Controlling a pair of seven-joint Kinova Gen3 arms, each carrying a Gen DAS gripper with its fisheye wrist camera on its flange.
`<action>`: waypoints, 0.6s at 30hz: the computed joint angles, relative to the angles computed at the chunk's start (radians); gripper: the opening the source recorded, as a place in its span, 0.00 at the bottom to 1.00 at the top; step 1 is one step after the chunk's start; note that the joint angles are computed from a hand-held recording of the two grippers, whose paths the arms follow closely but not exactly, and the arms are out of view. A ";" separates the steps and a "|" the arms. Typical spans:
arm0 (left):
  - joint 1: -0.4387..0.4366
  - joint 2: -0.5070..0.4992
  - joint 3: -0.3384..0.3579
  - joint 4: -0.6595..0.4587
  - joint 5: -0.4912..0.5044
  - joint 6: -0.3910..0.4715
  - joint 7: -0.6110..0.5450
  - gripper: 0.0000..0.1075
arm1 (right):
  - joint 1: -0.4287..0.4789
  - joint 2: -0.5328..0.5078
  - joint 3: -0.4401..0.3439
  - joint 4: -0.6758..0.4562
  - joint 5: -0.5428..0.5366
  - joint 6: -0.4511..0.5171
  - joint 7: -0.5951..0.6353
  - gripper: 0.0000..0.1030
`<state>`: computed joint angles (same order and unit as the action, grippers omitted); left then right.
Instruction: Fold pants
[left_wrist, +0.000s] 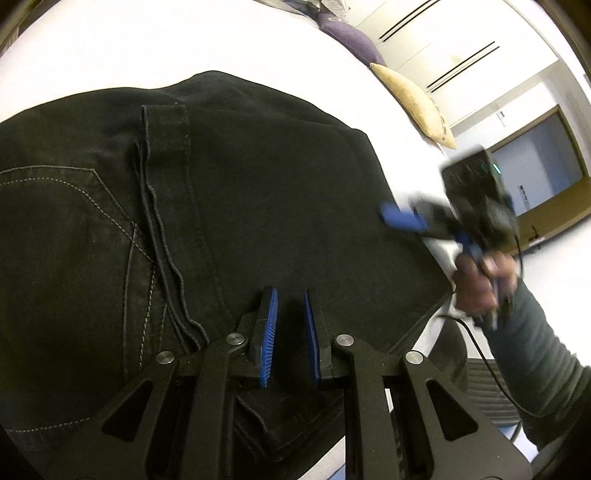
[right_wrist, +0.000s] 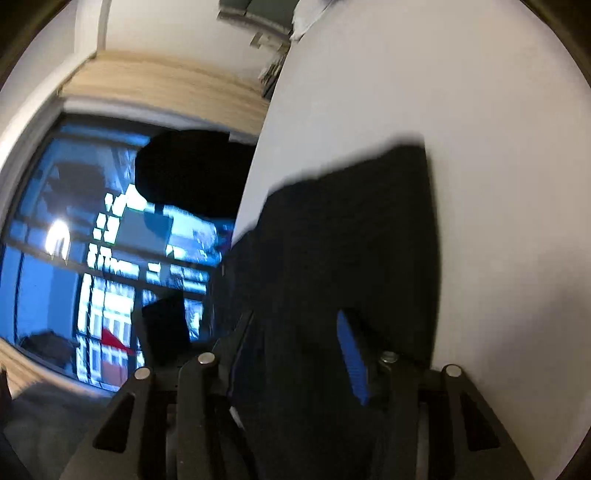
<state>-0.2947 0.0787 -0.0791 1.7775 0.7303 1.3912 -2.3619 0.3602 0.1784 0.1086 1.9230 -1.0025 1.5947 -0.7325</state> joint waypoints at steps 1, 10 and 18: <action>0.011 -0.006 -0.005 0.005 -0.002 -0.008 0.003 0.13 | -0.004 -0.037 0.020 0.026 0.031 0.015 0.012 0.47; 0.058 -0.082 0.007 0.055 -0.025 -0.067 0.042 0.14 | 0.020 -0.310 0.106 0.149 0.136 0.023 -0.099 0.49; 0.143 -0.186 0.030 0.050 -0.140 -0.127 0.169 0.14 | -0.087 -0.473 0.136 0.089 0.117 0.004 -0.215 0.52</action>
<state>-0.1514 -0.1074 -0.0488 1.8270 0.5905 1.2641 -2.1926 0.2734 -0.2943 0.2447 2.0125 -0.8855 1.5991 -0.9480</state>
